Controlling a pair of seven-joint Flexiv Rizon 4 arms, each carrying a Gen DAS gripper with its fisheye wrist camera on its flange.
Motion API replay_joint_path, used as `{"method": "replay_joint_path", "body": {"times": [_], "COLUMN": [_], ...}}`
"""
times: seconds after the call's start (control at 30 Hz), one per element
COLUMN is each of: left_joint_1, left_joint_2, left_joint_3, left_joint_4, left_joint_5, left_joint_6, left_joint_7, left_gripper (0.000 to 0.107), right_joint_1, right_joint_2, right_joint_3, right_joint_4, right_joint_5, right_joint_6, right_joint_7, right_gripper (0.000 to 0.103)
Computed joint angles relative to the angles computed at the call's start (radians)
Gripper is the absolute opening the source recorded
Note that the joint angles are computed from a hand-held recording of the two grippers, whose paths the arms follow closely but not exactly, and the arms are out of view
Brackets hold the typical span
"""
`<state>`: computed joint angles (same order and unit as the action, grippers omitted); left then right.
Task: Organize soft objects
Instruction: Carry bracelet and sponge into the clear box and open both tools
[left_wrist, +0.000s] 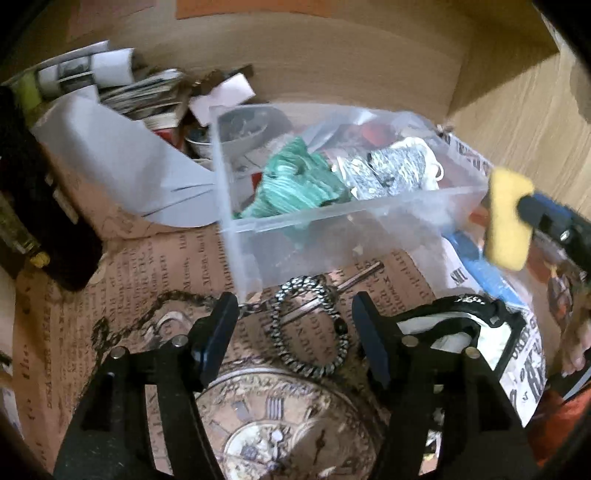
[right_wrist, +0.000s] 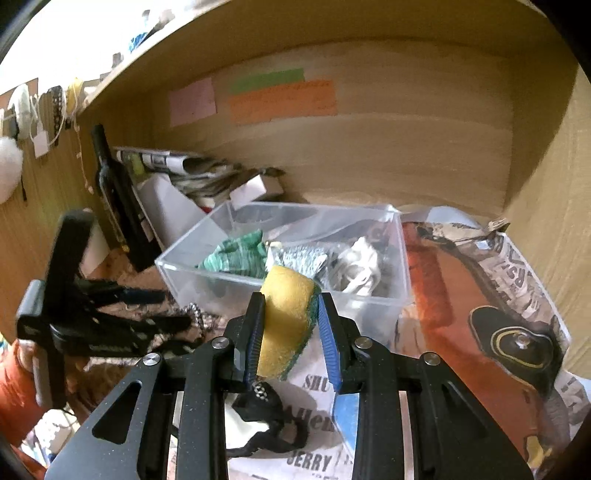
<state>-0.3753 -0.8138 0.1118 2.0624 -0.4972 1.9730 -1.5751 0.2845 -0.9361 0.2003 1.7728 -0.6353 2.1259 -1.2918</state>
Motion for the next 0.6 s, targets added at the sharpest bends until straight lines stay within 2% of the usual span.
{"method": "replay_joint_path", "body": {"times": [0.13,0.23,0.37,0.43,0.47,0.6], "left_joint_1": [0.018,0.028,-0.003,0.018,0.019,0.009], "left_joint_2": [-0.023,-0.044,-0.052,-0.052,-0.048,-0.034], "left_joint_3": [-0.01,-0.01,0.024,0.007,0.004,0.009], "left_joint_4": [-0.048,-0.07,-0.076,-0.072,-0.063,-0.031], "left_joint_5": [0.003,0.019,0.025,0.046,0.052,0.054], "left_joint_6": [-0.079,-0.084,-0.079,-0.068,-0.059,-0.026], "left_joint_7": [-0.004,-0.032,-0.042,-0.042,-0.046,-0.053], "left_gripper": [0.064,0.062,0.034,0.025,0.021,0.018], "right_joint_1": [0.011,0.022,0.02,0.014,0.012,0.017], "right_joint_2": [0.015,0.024,0.022,0.018,0.016,0.013], "right_joint_3": [-0.015,-0.028,-0.026,-0.021,-0.02,-0.023], "right_joint_4": [0.019,0.03,0.029,0.026,0.024,0.018], "right_joint_5": [0.031,0.049,0.045,0.038,0.035,0.038], "right_joint_6": [0.04,0.056,0.056,0.056,0.055,0.056], "right_joint_7": [-0.019,-0.032,-0.036,-0.032,-0.029,-0.027], "right_gripper": [0.026,0.026,0.026,0.026,0.026,0.026]}}
